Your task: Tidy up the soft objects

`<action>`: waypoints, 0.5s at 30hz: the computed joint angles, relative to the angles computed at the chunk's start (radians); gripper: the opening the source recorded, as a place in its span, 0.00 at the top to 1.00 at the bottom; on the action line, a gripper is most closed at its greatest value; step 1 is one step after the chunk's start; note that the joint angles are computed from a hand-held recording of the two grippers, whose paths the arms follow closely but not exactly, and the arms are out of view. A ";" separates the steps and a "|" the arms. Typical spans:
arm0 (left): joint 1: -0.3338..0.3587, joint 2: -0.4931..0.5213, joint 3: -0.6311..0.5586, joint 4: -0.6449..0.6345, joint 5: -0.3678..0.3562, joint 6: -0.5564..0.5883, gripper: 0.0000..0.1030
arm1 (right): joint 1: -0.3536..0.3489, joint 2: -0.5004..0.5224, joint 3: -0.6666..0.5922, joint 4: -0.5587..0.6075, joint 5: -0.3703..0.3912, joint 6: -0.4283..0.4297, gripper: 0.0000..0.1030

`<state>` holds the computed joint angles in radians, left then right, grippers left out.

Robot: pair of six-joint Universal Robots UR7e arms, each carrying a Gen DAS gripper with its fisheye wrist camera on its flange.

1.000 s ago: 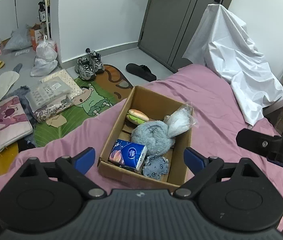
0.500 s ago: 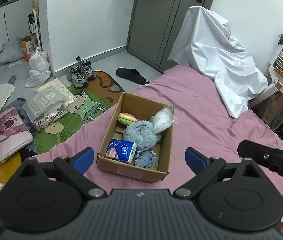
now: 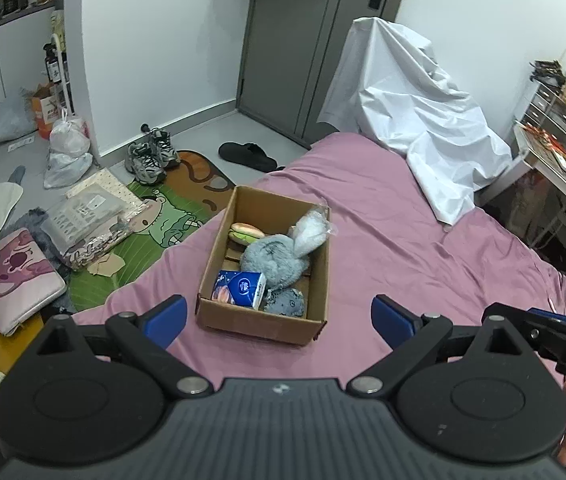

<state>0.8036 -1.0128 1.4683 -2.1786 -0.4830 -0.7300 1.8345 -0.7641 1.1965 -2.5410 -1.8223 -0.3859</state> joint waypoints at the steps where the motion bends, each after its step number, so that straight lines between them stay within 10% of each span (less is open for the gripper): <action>1: -0.003 -0.002 0.004 0.003 -0.001 -0.002 0.05 | -0.001 -0.007 0.011 -0.007 0.002 -0.001 0.00; 15: -0.033 -0.045 0.071 -0.011 -0.013 -0.001 0.05 | -0.001 -0.068 0.087 -0.022 0.009 -0.045 0.00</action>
